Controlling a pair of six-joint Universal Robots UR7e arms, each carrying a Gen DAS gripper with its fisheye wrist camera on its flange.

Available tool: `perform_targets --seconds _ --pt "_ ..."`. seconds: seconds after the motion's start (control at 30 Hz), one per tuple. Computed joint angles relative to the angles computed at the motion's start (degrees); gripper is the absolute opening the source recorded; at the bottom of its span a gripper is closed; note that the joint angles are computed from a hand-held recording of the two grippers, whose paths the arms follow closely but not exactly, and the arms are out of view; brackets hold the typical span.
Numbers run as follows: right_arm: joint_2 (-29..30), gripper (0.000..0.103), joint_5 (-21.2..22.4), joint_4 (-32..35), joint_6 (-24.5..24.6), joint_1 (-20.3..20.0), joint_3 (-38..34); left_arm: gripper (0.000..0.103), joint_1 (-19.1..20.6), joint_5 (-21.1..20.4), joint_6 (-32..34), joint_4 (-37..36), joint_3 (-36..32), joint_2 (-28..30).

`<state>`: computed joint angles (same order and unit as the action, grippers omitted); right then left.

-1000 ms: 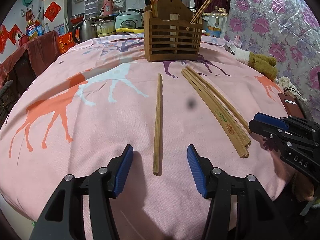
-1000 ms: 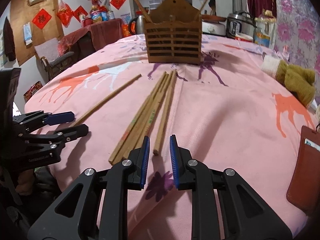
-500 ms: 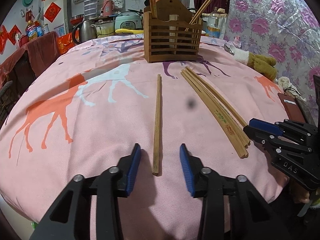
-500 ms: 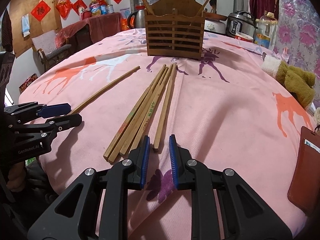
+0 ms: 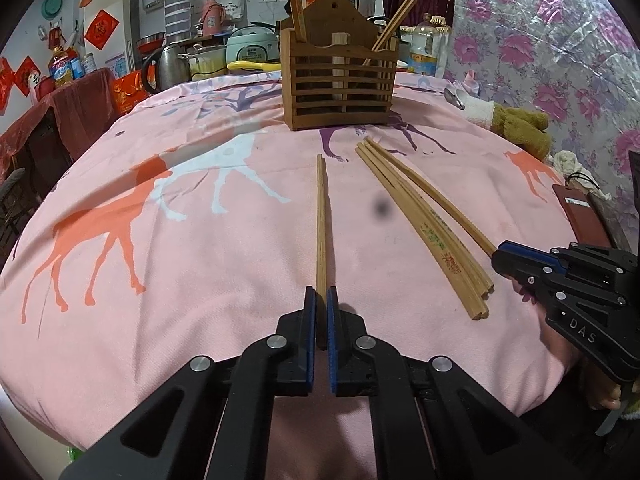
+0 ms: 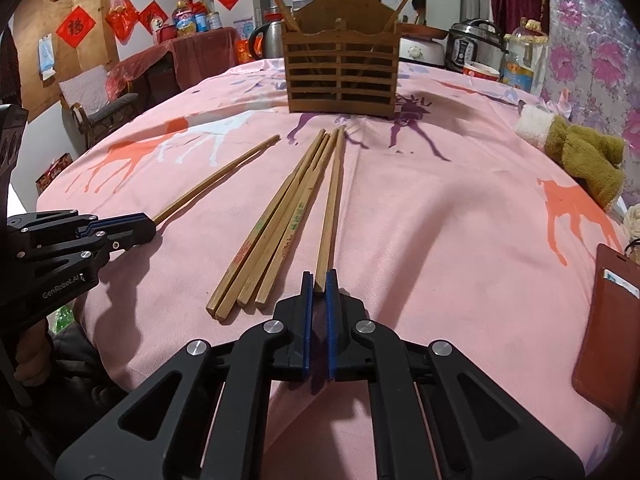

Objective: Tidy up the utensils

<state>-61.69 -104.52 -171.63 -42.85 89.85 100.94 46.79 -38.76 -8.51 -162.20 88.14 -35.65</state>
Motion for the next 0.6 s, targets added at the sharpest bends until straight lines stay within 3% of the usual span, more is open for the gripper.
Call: perform_targets --seconds 0.6 --pt "-4.01 0.006 8.10 -3.37 1.84 2.48 -1.94 0.006 -2.76 2.64 1.61 -0.82 -3.09 -1.81"
